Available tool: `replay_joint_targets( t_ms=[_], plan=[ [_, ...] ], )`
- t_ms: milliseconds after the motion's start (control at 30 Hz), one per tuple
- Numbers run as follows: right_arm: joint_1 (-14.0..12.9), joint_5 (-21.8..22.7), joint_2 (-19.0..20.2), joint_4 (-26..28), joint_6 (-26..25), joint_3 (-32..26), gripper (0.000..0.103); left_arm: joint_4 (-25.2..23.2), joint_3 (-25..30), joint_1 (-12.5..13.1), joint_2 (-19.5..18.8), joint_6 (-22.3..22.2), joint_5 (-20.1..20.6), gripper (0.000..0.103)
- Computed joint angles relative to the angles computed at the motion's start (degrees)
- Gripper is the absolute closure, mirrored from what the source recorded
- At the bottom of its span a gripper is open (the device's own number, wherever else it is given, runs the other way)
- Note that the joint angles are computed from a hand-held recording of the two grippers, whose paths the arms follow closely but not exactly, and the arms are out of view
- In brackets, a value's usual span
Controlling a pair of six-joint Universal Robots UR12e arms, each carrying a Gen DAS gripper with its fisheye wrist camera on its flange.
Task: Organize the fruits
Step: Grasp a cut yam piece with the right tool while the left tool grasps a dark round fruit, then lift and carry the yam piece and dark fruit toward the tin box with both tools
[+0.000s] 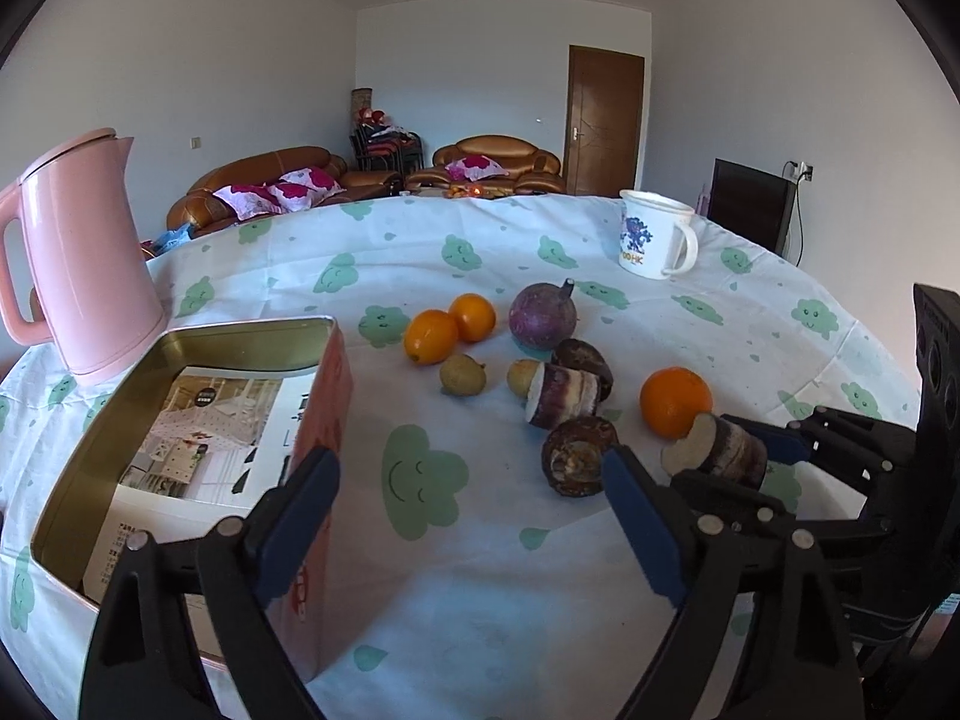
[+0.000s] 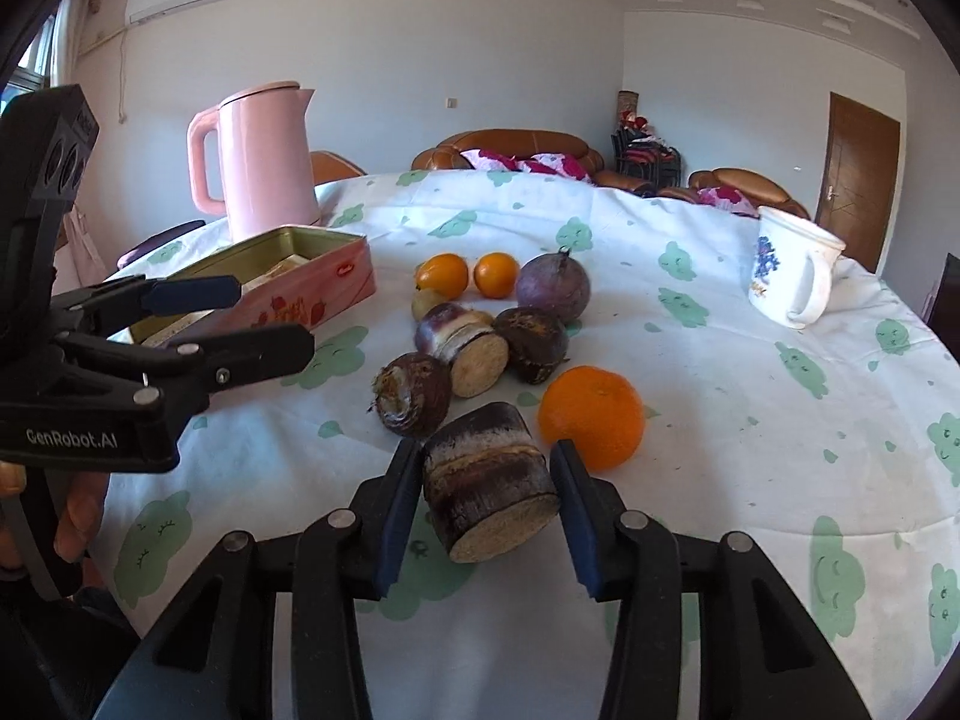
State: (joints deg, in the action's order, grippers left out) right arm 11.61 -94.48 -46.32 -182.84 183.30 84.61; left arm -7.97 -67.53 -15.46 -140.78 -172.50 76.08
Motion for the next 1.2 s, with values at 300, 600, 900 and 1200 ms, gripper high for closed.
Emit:
replay_joint_targets(
  t_ms=[300, 600, 900, 1200],
  plan=[
    [-0.5, -6.8, -0.2, -5.3, 2.9, 1.3, 0.057, -8.5, 4.6, -1.6, -1.6, 3.7, -1.4, 0.025],
    [-0.8, -6.2, -0.2, -6.5, 3.6, 1.7, 0.057, -18.1, 9.8, -2.5, -4.0, 5.1, -0.4, 0.05],
    [-0.6, -6.4, -0.1, -7.1, 2.4, 1.7, 0.057, -19.9, 10.0, -2.0, -4.0, 5.0, -3.4, 0.062],
    [-0.6, -5.9, 0.0, -9.7, 1.4, 2.2, 0.057, -13.8, 7.9, -2.0, -3.4, 5.0, -2.8, 0.062]
  ],
)
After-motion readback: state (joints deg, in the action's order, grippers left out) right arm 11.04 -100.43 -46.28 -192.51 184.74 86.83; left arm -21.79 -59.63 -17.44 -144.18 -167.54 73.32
